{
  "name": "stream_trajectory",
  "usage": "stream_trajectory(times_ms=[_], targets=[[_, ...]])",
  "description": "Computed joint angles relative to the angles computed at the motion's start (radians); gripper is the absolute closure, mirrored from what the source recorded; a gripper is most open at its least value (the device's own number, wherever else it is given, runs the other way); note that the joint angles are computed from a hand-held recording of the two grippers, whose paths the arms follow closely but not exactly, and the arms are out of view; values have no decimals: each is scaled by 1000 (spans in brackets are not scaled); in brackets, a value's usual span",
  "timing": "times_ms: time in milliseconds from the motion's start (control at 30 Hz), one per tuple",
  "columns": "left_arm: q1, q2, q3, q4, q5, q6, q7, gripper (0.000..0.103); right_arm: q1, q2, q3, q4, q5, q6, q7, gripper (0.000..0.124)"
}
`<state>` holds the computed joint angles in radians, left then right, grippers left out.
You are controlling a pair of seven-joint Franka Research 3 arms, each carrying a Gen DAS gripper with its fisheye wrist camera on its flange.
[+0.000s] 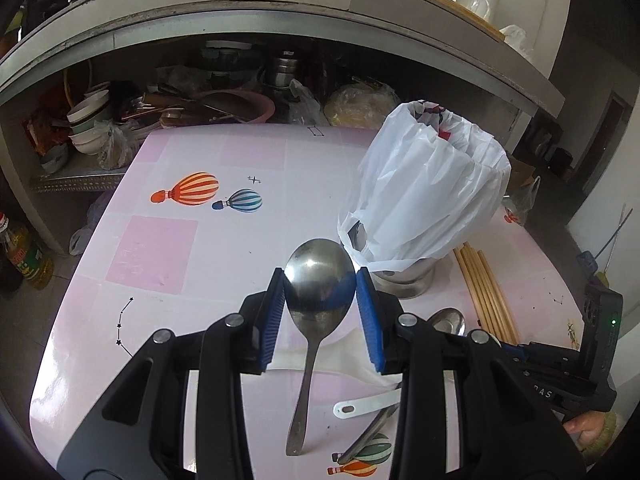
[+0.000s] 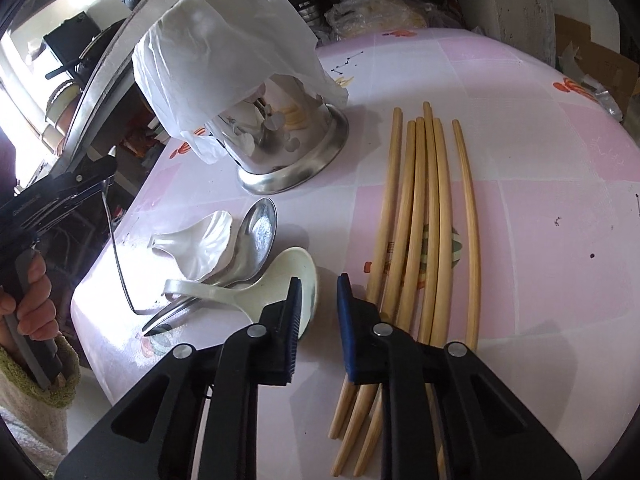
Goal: Organize utensils
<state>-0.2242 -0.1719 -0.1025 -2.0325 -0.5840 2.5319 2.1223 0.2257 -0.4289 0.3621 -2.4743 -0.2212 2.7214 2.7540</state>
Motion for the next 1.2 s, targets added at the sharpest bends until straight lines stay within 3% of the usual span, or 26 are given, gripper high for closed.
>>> stream_trajectory(times_ms=[167,467,767,1067,1100,1133,1200], targets=[[0,-20,8,-17,-14,4,11,69,5,12,-8,-2,14,22,1,116],[-16,-91,34,-71,-21,28,12,69,-14,-22,30,10,-15,23,20,118],[-47,-179,86,-132,-30,49,21,69,-42,-57,106,100,-166,-128,56,118],[-77,-240,130,-170,-45,61,32,70,-20,-107,126,134,-257,-225,88,118],[-81,-246,134,-173,-48,61,35,72,-19,-114,128,135,-263,-229,94,118],[-85,-252,140,-175,-51,58,39,84,-17,-118,131,137,-267,-235,98,118],[-89,-258,148,-174,-55,44,40,88,-17,-133,135,140,-276,-246,106,118]])
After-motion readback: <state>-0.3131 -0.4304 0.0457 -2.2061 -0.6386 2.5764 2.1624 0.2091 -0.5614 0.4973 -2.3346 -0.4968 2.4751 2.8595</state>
